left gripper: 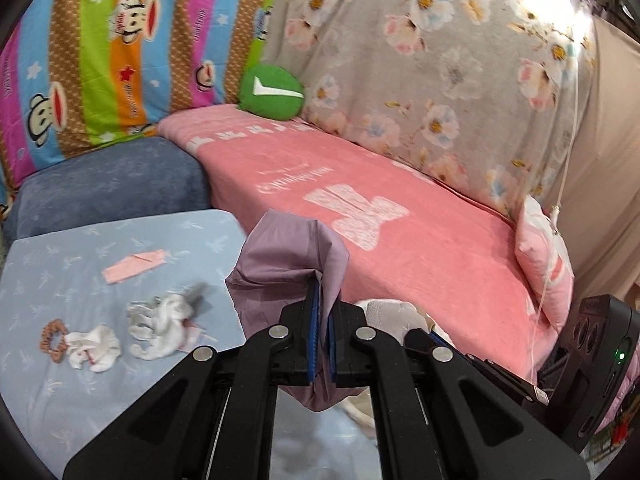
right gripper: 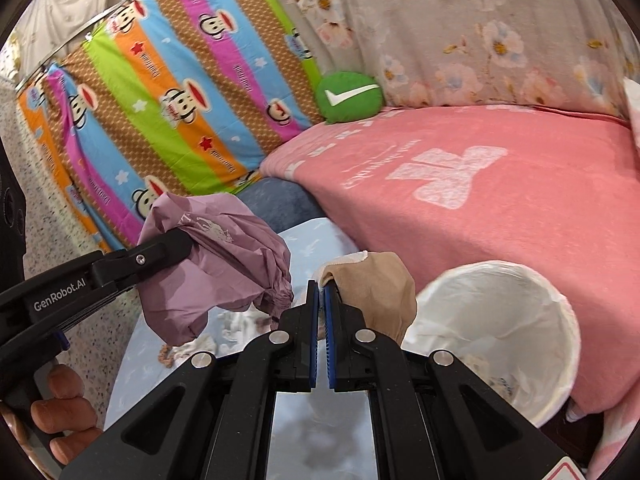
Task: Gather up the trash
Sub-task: 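Carry the mauve cloth and beige stocking over the white bin and open both tools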
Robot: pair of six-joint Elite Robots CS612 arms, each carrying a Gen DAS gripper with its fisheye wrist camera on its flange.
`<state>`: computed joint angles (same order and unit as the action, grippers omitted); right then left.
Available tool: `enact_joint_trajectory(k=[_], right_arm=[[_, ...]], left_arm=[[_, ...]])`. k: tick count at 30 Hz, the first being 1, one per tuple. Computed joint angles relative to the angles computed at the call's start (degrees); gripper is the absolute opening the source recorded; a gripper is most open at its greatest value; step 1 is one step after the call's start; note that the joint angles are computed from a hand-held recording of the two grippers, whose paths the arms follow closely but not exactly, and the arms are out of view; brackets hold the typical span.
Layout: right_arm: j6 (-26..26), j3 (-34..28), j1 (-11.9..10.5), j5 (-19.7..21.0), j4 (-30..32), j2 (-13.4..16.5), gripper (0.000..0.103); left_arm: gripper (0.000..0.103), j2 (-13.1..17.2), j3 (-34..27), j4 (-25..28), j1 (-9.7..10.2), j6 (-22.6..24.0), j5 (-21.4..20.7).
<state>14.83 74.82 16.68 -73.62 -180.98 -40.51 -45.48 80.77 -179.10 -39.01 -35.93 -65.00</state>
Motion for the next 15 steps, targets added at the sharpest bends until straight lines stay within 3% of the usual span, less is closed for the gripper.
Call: enact_joint_trajectory(k=[15], right_arm=[[3.23,2.91,-2.76,-3.11,0.79,-0.47,0.007]], left_arm=[[0.007,4.83,-8.03,6.82,-0.58,4.62,-9.01]])
